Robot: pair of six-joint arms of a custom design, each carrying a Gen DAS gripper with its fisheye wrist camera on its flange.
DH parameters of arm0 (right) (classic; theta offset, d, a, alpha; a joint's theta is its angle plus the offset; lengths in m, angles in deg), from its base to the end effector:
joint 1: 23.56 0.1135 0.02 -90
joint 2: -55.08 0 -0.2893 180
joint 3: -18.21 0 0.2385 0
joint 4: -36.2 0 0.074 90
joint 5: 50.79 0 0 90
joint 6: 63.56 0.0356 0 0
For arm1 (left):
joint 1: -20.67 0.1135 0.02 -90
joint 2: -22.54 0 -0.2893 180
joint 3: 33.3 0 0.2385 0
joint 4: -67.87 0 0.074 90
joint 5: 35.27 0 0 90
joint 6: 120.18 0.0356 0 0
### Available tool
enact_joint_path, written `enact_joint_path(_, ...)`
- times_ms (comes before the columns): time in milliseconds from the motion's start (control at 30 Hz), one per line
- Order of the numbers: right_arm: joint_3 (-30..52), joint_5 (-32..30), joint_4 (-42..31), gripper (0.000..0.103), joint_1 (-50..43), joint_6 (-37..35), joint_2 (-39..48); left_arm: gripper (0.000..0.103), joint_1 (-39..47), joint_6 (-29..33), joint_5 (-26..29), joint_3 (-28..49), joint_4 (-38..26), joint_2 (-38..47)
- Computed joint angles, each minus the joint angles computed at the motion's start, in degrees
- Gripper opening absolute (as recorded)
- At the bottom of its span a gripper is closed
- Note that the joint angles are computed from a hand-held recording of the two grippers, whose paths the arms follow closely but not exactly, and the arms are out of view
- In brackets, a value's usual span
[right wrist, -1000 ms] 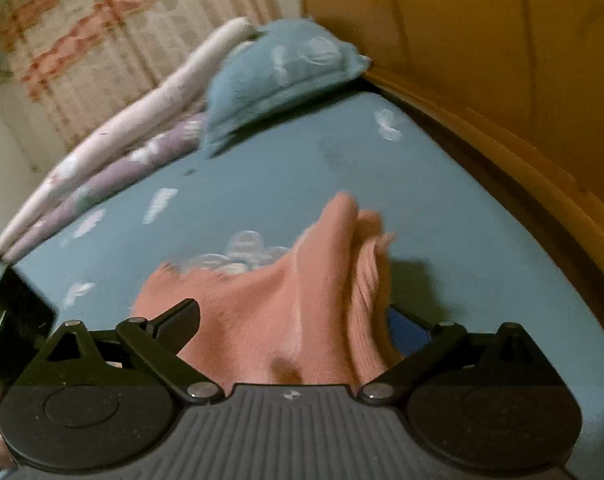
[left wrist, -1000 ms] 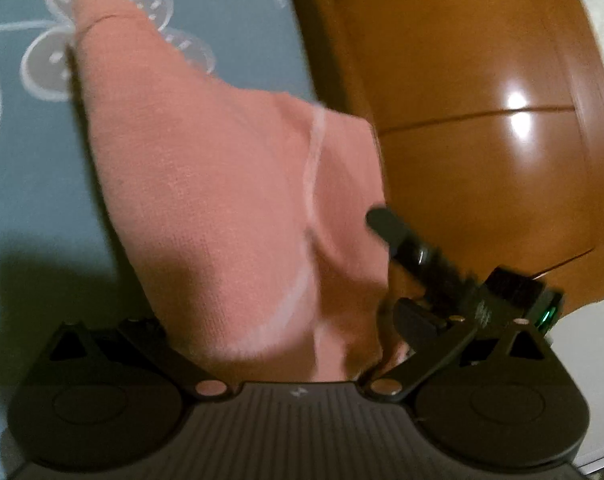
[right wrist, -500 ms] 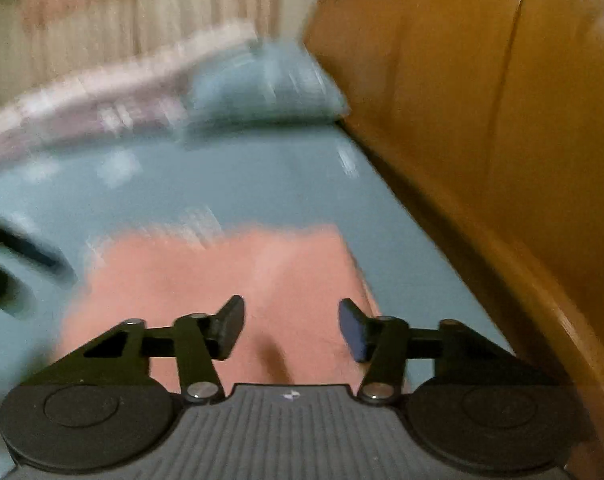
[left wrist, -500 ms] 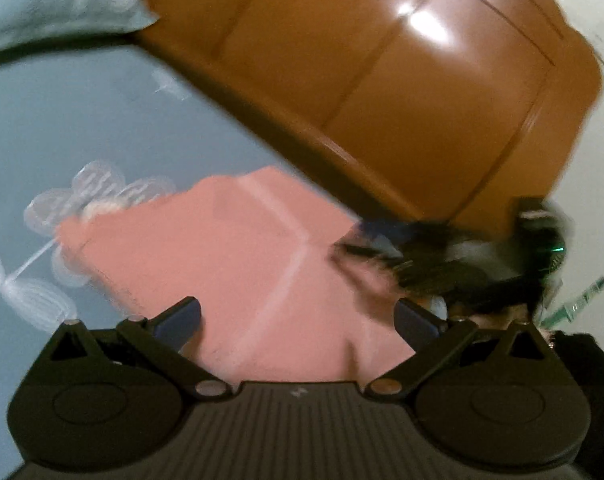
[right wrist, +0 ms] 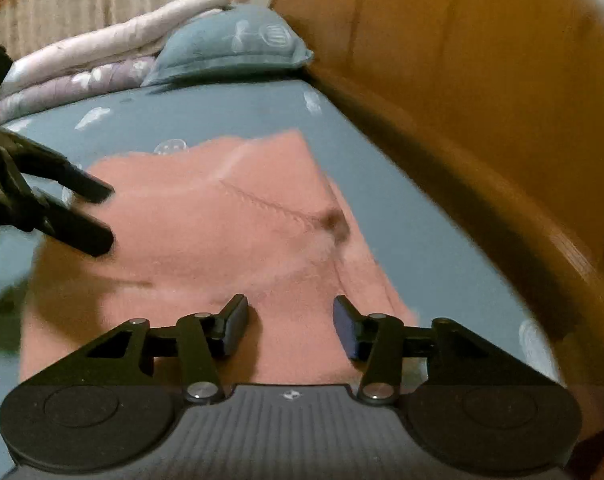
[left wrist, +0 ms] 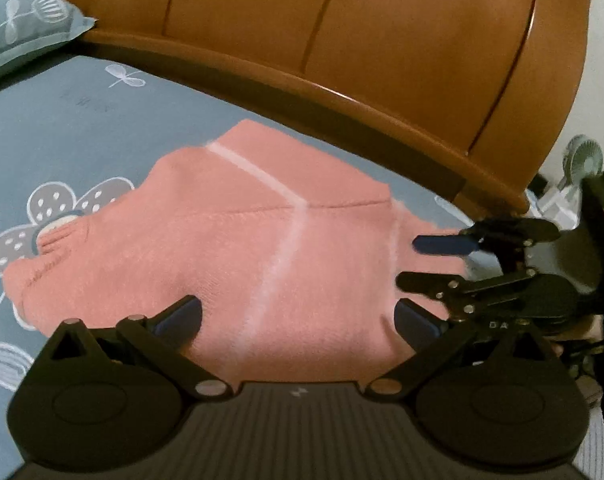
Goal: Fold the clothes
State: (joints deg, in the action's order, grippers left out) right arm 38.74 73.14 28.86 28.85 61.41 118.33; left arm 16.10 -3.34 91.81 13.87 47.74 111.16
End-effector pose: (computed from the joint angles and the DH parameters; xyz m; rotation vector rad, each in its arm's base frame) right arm 0.0959 0.0921 0.1307 -0.0945 2.2592 0.0684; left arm 0.2381 -0.0406 0.1548 0.8651 2.3065 -0.6877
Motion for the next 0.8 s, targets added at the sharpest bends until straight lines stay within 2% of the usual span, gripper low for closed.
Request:
enact_joint_path(33, -2.8, -1.9, 4.5, 0.046, -2.2, 0.0, -1.6, 0.102, -1.2, -0.7, -1.9, 0.0, 0.7, -0.2)
enact_joint_path(100, -1.4, -1.3, 0.7, 0.043, -2.8, 4.6, -4.0, 0.102, -2.5, -1.2, -4.5, -0.5, -0.3, -2.9)
enact_joint_path(167, 2.6, 5.3, -7.8, 0.047, 4.6, 12.4, -4.3, 0.102, -1.9, -0.8, -5.0, -1.8, -2.0, -6.0)
enact_joint_path(267, 6.2, 13.8, -14.5, 0.051, 20.0, 22.0, -1.2, 0.102, 3.2, 4.3, -1.7, -2.2, -7.6, -9.1)
enact_joint_path(300, 6.5, 14.0, -14.2, 0.054, 22.3, 24.1, 1.7, 0.102, 5.8, 6.9, -0.4, -2.5, -9.9, -10.4)
enact_joint_path(400, 7.9, 12.4, -12.3, 0.059, 26.3, 28.7, 11.9, 0.102, 13.7, 16.7, 1.5, -3.1, -17.4, -13.8)
enact_joint_path(467, 9.3, 14.3, -16.4, 0.059, 29.9, 34.2, 14.6, 0.102, 20.3, 25.4, 2.3, -3.8, -22.2, -15.9)
enact_joint_path(600, 14.3, 17.7, -29.6, 0.067, 32.5, 37.1, 9.2, 0.102, 37.8, 48.4, 3.8, -6.0, -32.0, -18.8)
enact_joint_path(700, 13.7, 18.3, -23.8, 0.07, 24.9, 25.5, 3.5, 0.102, 48.7, 61.9, 2.7, -6.7, -37.6, -16.2)
enact_joint_path(800, 12.4, 11.0, -8.8, 0.07, 11.1, 8.6, 3.9, 0.102, 58.2, 70.5, 0.6, -6.9, -41.2, -12.4)
